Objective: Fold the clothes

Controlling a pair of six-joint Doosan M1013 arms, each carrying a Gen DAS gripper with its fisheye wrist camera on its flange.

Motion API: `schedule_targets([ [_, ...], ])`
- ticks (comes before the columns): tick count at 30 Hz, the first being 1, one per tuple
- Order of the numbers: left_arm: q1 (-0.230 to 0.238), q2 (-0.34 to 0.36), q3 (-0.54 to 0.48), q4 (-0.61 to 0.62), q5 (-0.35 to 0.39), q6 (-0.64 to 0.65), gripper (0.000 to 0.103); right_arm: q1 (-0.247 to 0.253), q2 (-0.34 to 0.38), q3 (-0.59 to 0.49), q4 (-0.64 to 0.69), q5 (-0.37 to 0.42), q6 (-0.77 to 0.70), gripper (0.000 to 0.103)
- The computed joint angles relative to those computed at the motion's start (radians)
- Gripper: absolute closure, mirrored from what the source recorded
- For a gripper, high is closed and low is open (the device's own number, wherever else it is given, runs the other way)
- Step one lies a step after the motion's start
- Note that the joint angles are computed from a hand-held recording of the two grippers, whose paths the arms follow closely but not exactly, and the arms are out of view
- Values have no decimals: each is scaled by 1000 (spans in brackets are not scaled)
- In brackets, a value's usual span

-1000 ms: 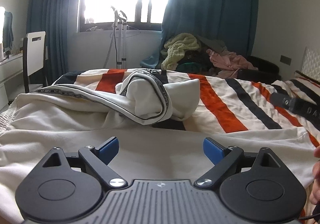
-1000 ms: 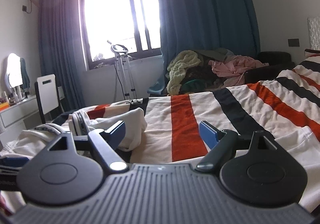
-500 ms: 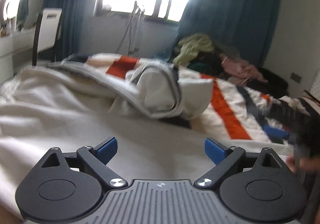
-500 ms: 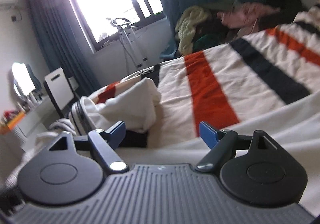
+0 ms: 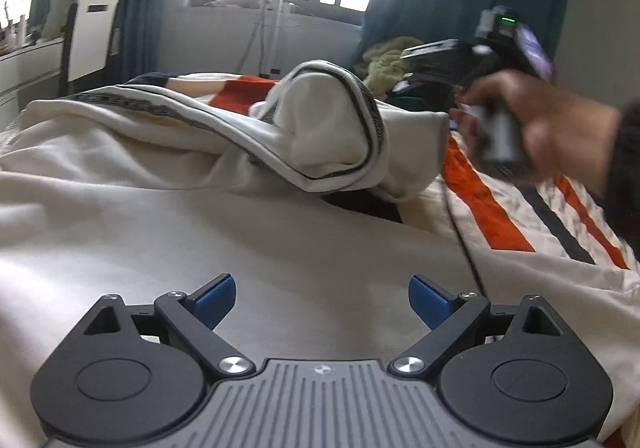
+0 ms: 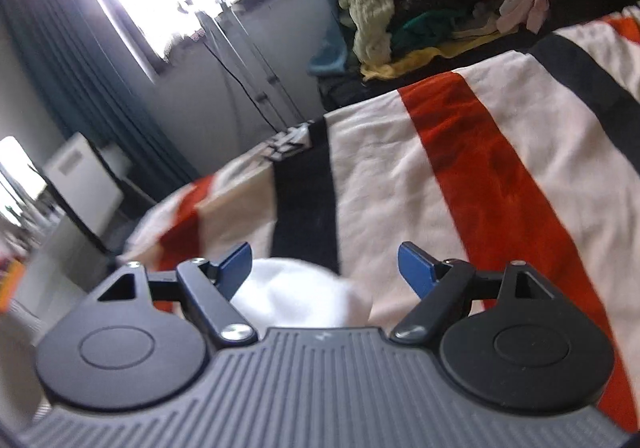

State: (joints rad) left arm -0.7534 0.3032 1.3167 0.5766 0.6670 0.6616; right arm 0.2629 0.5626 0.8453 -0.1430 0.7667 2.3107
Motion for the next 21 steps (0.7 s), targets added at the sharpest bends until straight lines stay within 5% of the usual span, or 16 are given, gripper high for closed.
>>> schedule_targets([
  [7, 16, 28, -4, -47, -46, 14, 10, -32, 218, -365, 210, 357, -298, 39],
  [9, 22, 28, 4, -58, -78, 4, 10, -45, 255, -413, 321, 412, -340, 56],
  [11, 22, 31, 3, -61, -87, 9, 10, -42, 265, -415, 377, 430, -378, 56],
  [13, 22, 32, 3, -59, -91, 12, 10, -34, 266, -409, 390, 430, -418, 56],
  [15, 21, 33, 4, -57, -93, 11, 10, -28, 242, -372, 373, 396, -431, 86],
  [16, 22, 32, 4, -57, -93, 6, 10, -25, 231, -355, 364, 380, -437, 89],
  [21, 13, 25, 7, -20, -73, -48, 10, 26, 69, -99, -27, 16, -228, 92],
])
